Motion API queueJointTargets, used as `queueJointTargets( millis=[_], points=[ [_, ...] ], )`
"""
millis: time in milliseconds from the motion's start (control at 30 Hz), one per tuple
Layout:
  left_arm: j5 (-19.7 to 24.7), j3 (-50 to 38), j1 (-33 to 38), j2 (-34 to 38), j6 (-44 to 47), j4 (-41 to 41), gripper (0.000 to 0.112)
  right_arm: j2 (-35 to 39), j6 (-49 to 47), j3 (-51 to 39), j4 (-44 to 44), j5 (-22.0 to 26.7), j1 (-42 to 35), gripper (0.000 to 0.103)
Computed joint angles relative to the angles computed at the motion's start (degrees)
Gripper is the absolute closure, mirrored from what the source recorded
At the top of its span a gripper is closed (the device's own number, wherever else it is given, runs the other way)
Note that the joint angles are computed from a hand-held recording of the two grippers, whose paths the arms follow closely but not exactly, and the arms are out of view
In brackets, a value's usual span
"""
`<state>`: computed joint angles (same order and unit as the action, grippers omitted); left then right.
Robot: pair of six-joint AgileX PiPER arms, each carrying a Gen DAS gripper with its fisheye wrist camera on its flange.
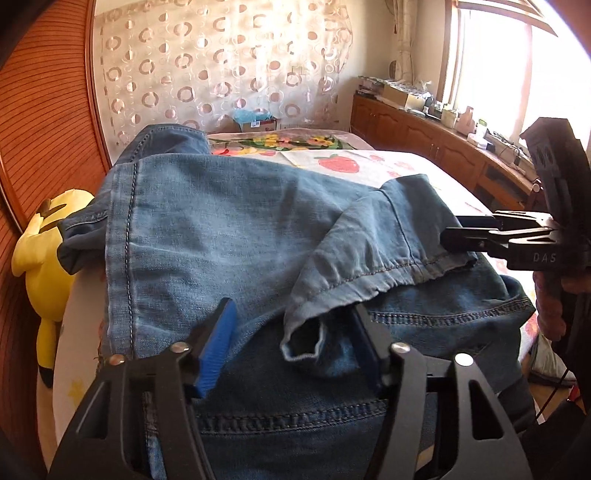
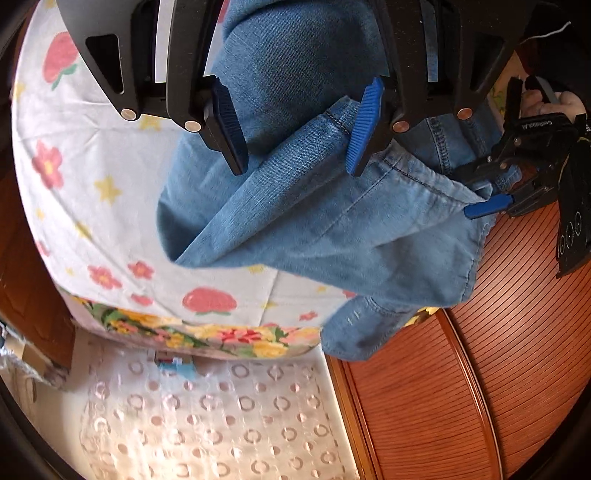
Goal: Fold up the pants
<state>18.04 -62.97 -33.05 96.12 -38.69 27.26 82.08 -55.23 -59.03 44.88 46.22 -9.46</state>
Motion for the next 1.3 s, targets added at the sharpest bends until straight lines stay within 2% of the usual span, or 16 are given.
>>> queueJointTargets(
  millis=[33, 67, 133, 167, 233, 400, 500, 567, 733, 867, 1067, 1167, 1233, 1300],
  points=[
    [-0.2, -0.1, 0.1, 0.0, 1.7, -1.5, 0.069, 0.6, -0.1, -0.8, 0.4, 0.8, -0.2, 0.049],
    [-0.5, -0.1, 0.2, -0.1, 3.8, -3.4, 0.074, 1.5, -0.4, -1.9, 0.8, 1.7, -0.2, 0.056],
    [-0.6, 0.1, -0.4, -0.6, 2.9, -2.2, 0.09, 3.5, -1.0, -4.5, 1.1, 4.2, -0.6, 0.093],
    [-0.3, 0.2, -0.9, -1.0, 1.9, -1.0, 0.094, 3.5, -1.1, -5.3, 1.5, 4.6, -0.5, 0.098],
    [-0.4, 0.8, -1.5, -2.8, 1.5, -0.4, 0.103, 4.6, -3.2, -8.1, 4.3, 7.2, -2.1, 0.099],
    [-0.6, 3.8, -3.6, -9.9, -0.4, 2.3, 0.108, 2.9, -3.4, -15.7, 6.3, 11.5, -2.2, 0.1],
    [-0.2, 5.7, -4.1, -14.2, -1.6, 3.4, 0.108, 3.6, -0.5, -22.9, 5.4, 12.9, 0.7, 0.1],
    [-0.3, 7.1, -3.5, -16.8, 0.6, 1.0, 0.109, 5.5, 2.6, -28.7, 3.0, 12.9, 4.3, 0.1],
    [-0.6, 11.3, -0.8, -22.0, 3.5, -2.3, 0.109, 15.1, 11.0, -42.6, -5.0, 14.4, 13.7, 0.1],
    [-1.5, 14.8, 0.8, -22.1, 2.9, -3.3, 0.109, 25.3, 16.6, -54.3, -12.3, 17.9, 19.3, 0.1],
    [-4.1, 20.5, 5.3, -21.3, 8.0, -10.2, 0.109, 33.2, 21.1, -60.1, -15.8, 18.5, 24.2, 0.1],
    [-4.1, 20.9, 6.9, -20.1, 10.0, -12.8, 0.109, 33.8, 21.9, -60.3, -16.1, 18.3, 24.6, 0.085],
    [-4.3, 21.0, 7.5, -20.1, 12.4, -15.4, 0.106, 32.2, 20.4, -58.5, -14.7, 17.7, 23.8, 0.062],
    [-4.2, 21.1, 7.4, -20.5, 11.1, -14.3, 0.104, 30.5, 19.0, -56.8, -13.9, 16.8, 23.1, 0.051]
  ],
)
